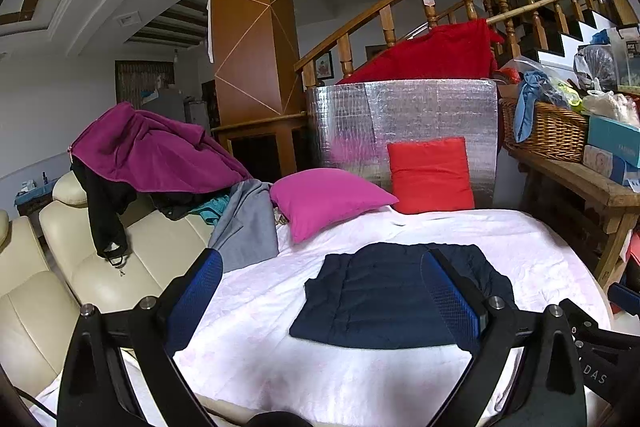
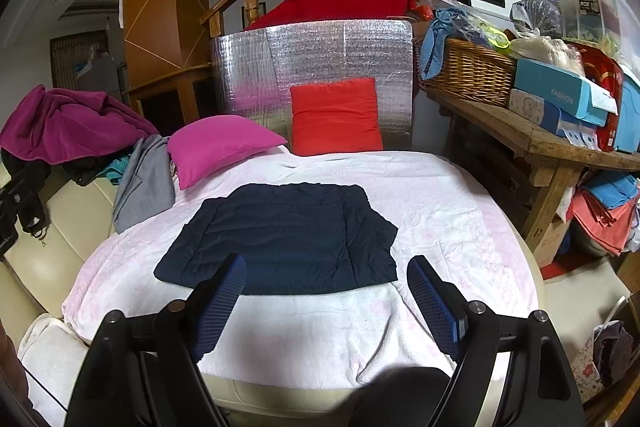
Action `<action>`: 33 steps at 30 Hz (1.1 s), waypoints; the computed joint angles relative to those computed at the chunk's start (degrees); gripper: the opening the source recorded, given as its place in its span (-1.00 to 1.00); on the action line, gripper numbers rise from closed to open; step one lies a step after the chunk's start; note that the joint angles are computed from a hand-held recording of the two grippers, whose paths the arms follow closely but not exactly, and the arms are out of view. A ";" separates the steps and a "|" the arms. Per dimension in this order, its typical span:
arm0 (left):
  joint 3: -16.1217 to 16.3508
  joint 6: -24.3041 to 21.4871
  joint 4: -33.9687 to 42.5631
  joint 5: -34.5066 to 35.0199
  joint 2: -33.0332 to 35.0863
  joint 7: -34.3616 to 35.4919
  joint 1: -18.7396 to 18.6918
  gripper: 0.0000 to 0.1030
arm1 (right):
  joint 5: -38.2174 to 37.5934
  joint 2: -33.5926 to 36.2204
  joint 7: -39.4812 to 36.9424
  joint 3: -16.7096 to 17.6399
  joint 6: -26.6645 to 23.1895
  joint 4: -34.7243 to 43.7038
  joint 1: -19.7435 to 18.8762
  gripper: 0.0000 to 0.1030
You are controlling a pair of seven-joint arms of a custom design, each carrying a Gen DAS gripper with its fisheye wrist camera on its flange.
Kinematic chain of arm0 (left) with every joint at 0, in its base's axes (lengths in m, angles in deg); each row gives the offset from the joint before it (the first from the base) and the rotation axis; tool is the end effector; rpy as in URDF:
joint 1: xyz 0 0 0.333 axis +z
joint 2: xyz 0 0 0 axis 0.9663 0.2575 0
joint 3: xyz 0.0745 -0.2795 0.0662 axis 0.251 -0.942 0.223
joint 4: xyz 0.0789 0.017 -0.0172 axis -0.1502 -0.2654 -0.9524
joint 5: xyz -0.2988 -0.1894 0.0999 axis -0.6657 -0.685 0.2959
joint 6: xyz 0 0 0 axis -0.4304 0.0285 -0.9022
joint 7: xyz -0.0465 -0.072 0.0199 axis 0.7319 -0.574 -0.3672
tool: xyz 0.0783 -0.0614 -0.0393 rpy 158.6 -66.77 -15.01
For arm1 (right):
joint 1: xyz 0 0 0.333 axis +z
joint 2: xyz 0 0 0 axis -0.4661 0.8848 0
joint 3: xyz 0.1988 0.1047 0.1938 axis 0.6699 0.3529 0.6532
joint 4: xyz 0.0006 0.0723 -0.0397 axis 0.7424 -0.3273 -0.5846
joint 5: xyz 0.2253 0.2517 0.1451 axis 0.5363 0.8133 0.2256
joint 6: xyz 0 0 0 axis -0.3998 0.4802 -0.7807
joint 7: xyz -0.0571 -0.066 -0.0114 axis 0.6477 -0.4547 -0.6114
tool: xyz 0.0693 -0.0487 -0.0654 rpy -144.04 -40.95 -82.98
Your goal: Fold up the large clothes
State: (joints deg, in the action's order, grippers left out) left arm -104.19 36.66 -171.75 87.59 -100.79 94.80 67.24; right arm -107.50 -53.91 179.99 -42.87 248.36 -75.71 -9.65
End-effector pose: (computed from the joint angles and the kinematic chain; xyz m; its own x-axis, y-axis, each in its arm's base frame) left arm 0.3795 -0.2492 0.6720 0.5195 -0.8480 -0.1049 -0.2828 -0.0548 -0.9576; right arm 0.4949 0.2634 0.6172 0.3214 -0.9445 -0.0681 -0.4970 -0.1071 -0.8611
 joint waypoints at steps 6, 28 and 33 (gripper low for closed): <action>0.31 0.71 -0.73 0.08 -0.62 -0.06 0.10 0.93 | -1.26 -0.09 1.02 0.24 -0.10 0.03 -0.13 0.66; 0.49 2.88 -2.59 -1.14 -2.49 -0.97 1.76 0.93 | -7.09 1.29 4.76 0.41 -2.19 2.96 1.20 0.66; 0.44 3.15 -2.81 -1.31 -2.70 -0.90 1.98 0.93 | -7.13 1.04 4.92 0.33 -1.79 2.65 1.12 0.66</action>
State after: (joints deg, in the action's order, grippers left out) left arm -103.75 39.81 -174.55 86.28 -103.49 93.90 69.23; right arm -114.62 -52.87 184.91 -42.54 246.56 -73.06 -8.53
